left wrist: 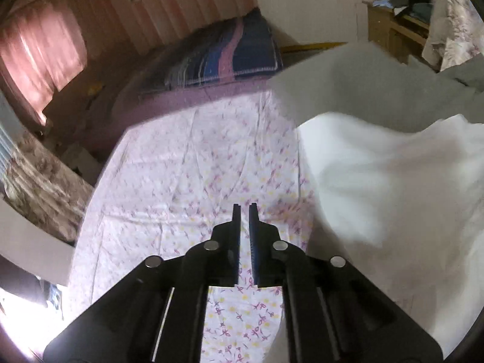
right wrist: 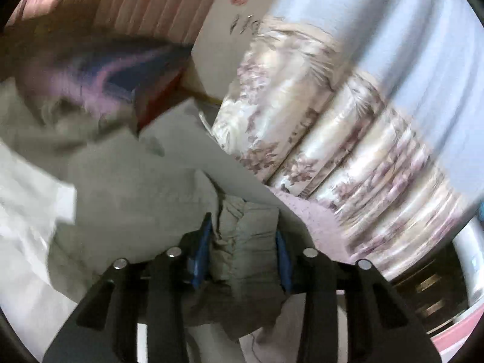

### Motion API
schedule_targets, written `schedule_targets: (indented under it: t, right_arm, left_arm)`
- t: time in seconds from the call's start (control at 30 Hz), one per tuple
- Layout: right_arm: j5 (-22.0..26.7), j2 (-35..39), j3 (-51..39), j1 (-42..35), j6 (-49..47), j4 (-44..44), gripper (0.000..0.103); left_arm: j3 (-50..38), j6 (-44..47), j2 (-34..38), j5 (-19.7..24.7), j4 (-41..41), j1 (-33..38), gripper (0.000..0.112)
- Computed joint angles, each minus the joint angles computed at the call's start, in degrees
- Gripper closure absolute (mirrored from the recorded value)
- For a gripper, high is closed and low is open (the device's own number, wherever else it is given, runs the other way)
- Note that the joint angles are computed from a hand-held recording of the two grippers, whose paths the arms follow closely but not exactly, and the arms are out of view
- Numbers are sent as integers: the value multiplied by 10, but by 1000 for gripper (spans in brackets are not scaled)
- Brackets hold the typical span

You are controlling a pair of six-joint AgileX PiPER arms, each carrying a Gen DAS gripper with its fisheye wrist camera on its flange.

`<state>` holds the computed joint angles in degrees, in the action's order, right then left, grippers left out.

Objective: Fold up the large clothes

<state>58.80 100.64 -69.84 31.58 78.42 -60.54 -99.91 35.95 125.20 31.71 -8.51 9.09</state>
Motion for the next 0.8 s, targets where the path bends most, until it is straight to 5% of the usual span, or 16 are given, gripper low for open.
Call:
schedule_targets:
  t: [0.07,0.2,0.3,0.43,0.57,0.7,0.8]
  right_arm:
    - [-87,-44,28,-55,-53,101,39]
    - [-225,-195,125,-110,-52,185,22]
    - [-164,-230,128,-46,22,103,18]
    - [-140,-139,64,21,-59,122,18]
    - [3,4,-7,72,-110,97,20]
    - [-32,-10,18,36,-134,141,24]
    - [-42,-108,53,51,-134,151,21]
  left_arm:
    - [-51,-13,26,56,-11,13,79]
    - [-27,32,-11,40,-67,32,48]
    - [25,110,-64,26,-139,30,29]
    - [71,180,-103,56,-183,-12,23]
    - [94,54,-80,-1,-7,-85,24]
    - [30,24,-22,30,13,-75,21]
    - [25,61,-35,35,-33,-43,22]
